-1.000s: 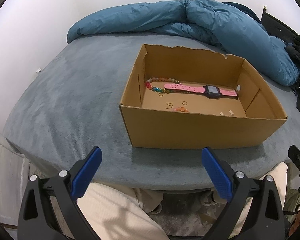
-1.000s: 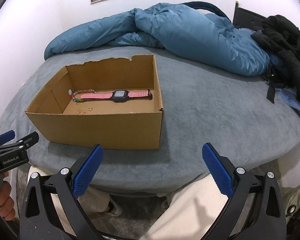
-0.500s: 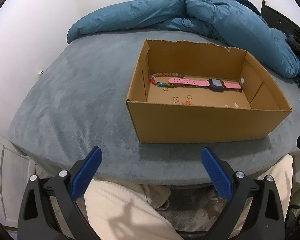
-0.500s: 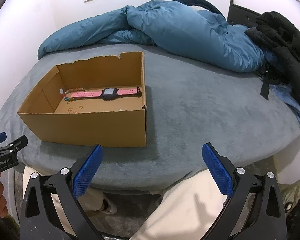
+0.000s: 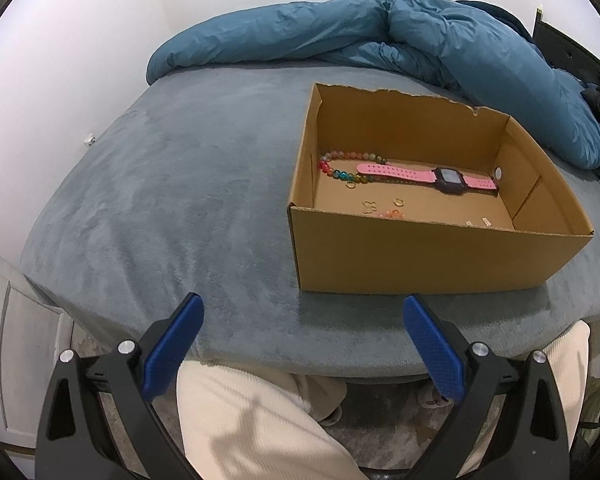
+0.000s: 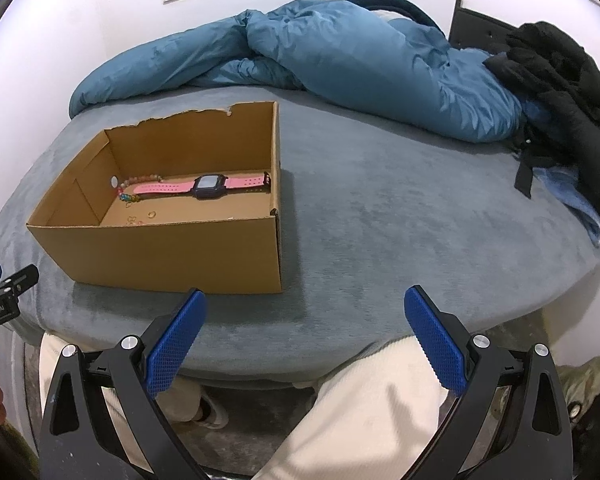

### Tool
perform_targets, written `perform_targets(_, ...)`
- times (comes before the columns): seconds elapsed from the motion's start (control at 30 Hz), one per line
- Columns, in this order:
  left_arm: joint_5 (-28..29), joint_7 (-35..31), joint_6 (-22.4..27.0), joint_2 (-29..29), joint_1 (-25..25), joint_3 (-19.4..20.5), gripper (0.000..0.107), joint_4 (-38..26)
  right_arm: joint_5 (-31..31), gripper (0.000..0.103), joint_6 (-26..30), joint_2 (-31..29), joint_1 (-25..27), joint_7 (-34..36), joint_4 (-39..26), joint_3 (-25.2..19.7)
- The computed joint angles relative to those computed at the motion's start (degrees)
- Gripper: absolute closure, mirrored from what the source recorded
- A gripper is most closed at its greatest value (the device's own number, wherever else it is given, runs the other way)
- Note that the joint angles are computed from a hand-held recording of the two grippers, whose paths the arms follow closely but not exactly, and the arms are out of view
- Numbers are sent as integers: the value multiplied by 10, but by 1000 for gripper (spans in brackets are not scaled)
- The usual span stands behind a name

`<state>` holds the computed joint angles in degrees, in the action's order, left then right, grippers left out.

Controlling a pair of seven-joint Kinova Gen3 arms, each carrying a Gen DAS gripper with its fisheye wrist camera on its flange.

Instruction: Organize jewelry

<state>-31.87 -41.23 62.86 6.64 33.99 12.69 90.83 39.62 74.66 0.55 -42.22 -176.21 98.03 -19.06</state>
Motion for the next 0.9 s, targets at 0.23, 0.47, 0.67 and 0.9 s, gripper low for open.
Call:
perform_targets(0.23,10,-9,5,-4,-6,0,10,-8,2,8,6,2,-3,10,-12,-1)
perform_targets(0.47,22,-45,42,-7,-8,4,10,-53,-4,8,24,7,-4,45,-59,4)
perform_targets(0.67,29,-68,76,-4,-7,3,10,-97,-15,8,25,16,1,75,-99,13)
perform_targets(0.9,53,-90,99,4,-12,-2,10,-127,-24,8,48,37,-7,90,-139,26)
